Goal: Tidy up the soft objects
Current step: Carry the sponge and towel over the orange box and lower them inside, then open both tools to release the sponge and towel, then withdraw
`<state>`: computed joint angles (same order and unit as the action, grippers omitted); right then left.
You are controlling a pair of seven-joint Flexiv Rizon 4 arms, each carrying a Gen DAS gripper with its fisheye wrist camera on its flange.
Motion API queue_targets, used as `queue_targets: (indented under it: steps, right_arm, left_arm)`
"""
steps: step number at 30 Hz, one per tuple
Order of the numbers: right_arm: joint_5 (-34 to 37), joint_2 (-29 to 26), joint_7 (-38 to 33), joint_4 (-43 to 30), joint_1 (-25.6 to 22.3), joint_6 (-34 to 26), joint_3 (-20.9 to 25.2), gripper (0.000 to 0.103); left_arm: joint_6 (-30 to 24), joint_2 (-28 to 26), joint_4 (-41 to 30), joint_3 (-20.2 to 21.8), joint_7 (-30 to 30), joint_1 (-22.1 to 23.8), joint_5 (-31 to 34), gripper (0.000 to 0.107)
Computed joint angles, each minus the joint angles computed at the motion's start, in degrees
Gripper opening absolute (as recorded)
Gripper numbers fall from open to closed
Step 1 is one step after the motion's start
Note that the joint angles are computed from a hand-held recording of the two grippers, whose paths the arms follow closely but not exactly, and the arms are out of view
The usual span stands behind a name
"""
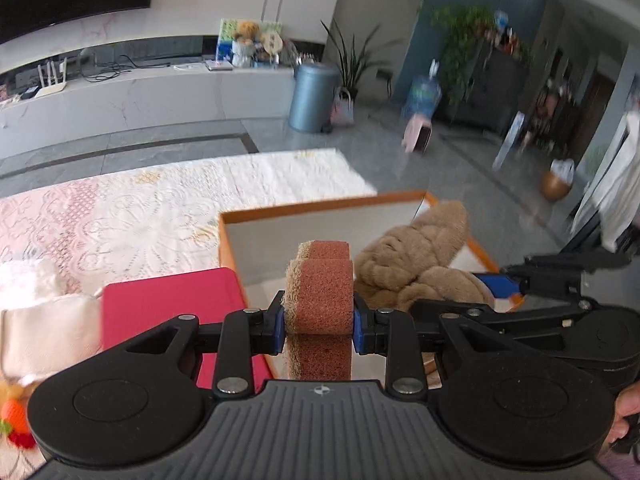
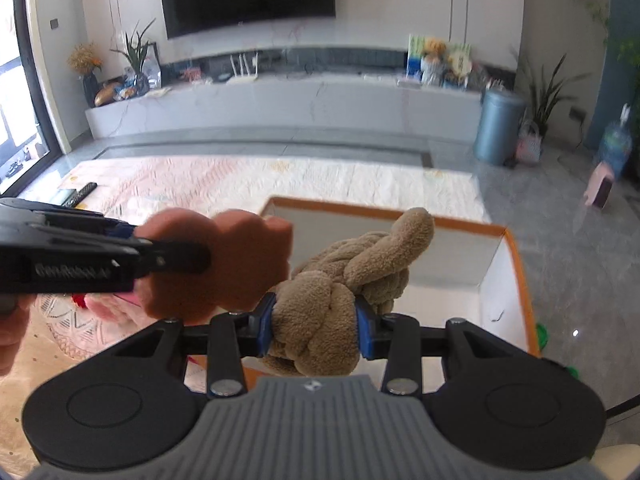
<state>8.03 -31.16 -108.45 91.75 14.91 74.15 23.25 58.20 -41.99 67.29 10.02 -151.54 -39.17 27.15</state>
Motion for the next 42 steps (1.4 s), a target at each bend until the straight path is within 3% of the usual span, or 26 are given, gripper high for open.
queue_targets:
  steps: [4, 10, 18, 22, 25, 29, 31, 33, 35, 42]
  right_arm:
    - [-1.0, -5.6, -0.4, -7.1, 0.2, -7.4, -0.3, 0.04]
    - [1.2, -11.2, -3.3, -15.4, 0.4, -18.5, -0.7, 0.04]
    - [4.6, -14.3, -5.1, -23.1, 1.3, -31.0, -2.6, 0.042]
    - [4.9, -15.3, -4.2, -26.5, 2.6, -37.1, -4.2, 0.045]
    - [5.1, -14.8, -4.0, -26.3, 3.4, -37.2, -5.2, 0.047]
    - [6.5, -13.4, -3.2, -25.1, 3.1, -36.5, -5.4, 0.055]
    - [6.6, -12.3, -2.6, -23.9, 3.2, -35.5, -5.7, 0.055]
    - [6.1, -11.2, -2.6, -22.3, 3.5, -33.8, -6.1, 0.048]
    - [5.7, -11.1, -1.5, -22.0, 3.9, -33.9, -6.3, 0.025]
    - [4.1, -12.6, 3.0, -20.9, 5.1, -32.2, -6.6, 0.021]
  left_arm:
    - [-7.6, -4.0, -6.4, -1.2, 5.1, 0.1, -1.3, 0.034]
    - [-13.3, -7.7, -11.4, -3.5, 12.8, 1.8, -4.1, 0.034]
    - [-15.8, -7.7, -11.0, -7.0, 19.8, 4.6, -11.7, 0.035]
    - [-15.3, -6.5, -9.0, -8.2, 21.8, 5.9, -14.9, 0.046]
    - [-10.2, -4.2, -4.1, -9.1, 21.6, 6.7, -16.9, 0.061]
    - [-7.7, -2.1, -1.1, -7.9, 20.7, 5.7, -16.6, 0.065]
    - [-8.1, -2.1, -1.5, -7.8, 21.0, 5.4, -16.6, 0.041]
    - [-9.4, -2.1, -1.9, -7.7, 21.6, 5.0, -16.4, 0.031]
    - [-9.7, -2.3, -2.6, -6.7, 20.1, 4.2, -15.5, 0.031]
    - [-8.7, -0.5, -0.9, -5.5, 15.9, 3.2, -13.1, 0.031]
